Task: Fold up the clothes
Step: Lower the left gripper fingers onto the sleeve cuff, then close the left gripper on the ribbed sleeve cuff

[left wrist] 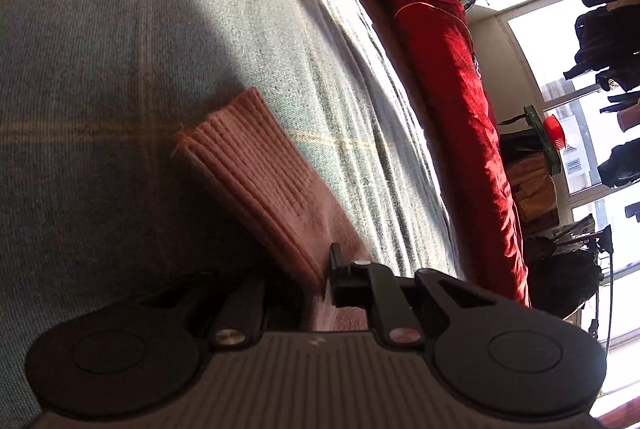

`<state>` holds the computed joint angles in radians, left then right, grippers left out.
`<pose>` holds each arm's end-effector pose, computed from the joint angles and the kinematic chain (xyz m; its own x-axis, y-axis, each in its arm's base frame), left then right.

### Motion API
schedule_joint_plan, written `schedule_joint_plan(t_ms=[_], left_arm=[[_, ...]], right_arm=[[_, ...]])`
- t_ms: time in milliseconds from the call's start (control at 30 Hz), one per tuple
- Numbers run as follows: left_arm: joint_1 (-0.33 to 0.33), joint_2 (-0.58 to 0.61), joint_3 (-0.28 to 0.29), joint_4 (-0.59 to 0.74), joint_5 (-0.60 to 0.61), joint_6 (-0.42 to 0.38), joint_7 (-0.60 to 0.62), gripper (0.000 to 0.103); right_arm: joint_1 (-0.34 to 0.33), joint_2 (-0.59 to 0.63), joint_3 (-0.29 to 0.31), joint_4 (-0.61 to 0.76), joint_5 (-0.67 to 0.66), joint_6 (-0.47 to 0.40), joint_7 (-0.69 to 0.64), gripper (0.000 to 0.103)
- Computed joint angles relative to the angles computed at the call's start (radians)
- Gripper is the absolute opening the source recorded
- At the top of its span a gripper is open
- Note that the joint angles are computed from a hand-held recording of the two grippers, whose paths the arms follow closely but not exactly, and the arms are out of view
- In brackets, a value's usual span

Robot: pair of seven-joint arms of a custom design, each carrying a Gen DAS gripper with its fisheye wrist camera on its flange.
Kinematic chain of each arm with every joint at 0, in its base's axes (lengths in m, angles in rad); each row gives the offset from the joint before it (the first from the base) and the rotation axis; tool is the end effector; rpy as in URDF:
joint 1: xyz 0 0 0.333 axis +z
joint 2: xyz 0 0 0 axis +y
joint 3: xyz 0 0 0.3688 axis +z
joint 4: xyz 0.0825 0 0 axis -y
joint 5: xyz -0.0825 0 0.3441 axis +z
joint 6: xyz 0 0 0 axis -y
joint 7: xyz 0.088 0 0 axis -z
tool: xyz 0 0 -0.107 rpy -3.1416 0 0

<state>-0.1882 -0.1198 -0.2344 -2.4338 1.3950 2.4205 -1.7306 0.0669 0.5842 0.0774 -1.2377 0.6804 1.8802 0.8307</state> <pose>0.4102 -0.1821 0.4413 0.6290 0.0130 0.7773 0.3299 -0.9098 -0.2518 0.7126 0.1345 0.5069 0.6319 -0.6055 -0.4838 -0.7745 -0.4707 -0.4226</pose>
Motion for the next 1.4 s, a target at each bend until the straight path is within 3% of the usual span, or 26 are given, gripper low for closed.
schedule_joint_plan(t_ms=[100, 300, 500, 700, 800, 867, 900, 1133, 1400], left_arm=[[-0.017, 0.016, -0.027, -0.014, 0.068, -0.075, -0.238, 0.017], [-0.067, 0.058, -0.044, -0.012, 0.097, -0.212, -0.461, 0.017], [-0.074, 0.062, -0.023, -0.008, 0.118, -0.201, -0.418, 0.019], [-0.058, 0.05, -0.004, -0.013, 0.194, -0.156, -0.399, 0.035], [-0.044, 0.043, 0.007, -0.025, 0.254, -0.116, -0.418, 0.036], [-0.035, 0.04, 0.015, -0.028, 0.249, -0.08, -0.395, 0.025], [-0.029, 0.043, 0.021, -0.026, 0.2, -0.045, -0.345, 0.009], [-0.028, 0.05, 0.009, 0.02, 0.055, -0.065, -0.165, 0.008], [-0.017, 0.015, 0.002, 0.073, 0.011, -0.078, 0.06, 0.004]], right_arm=[[-0.001, 0.0, 0.0, -0.002, 0.001, 0.001, -0.003, 0.103], [0.003, 0.008, -0.001, 0.01, -0.005, -0.003, 0.01, 0.103], [-0.002, 0.014, 0.002, 0.018, -0.002, -0.012, 0.01, 0.103], [0.003, 0.006, 0.001, 0.004, -0.006, 0.001, -0.001, 0.103], [0.005, 0.005, -0.001, 0.002, -0.005, 0.006, 0.005, 0.103], [0.007, 0.004, -0.001, -0.001, -0.004, 0.012, 0.01, 0.103], [0.008, 0.004, -0.001, -0.003, -0.004, 0.016, 0.012, 0.103], [0.011, -0.001, 0.0, -0.009, -0.009, 0.025, 0.009, 0.103], [0.01, -0.004, 0.0, -0.007, -0.007, 0.023, 0.01, 0.103]])
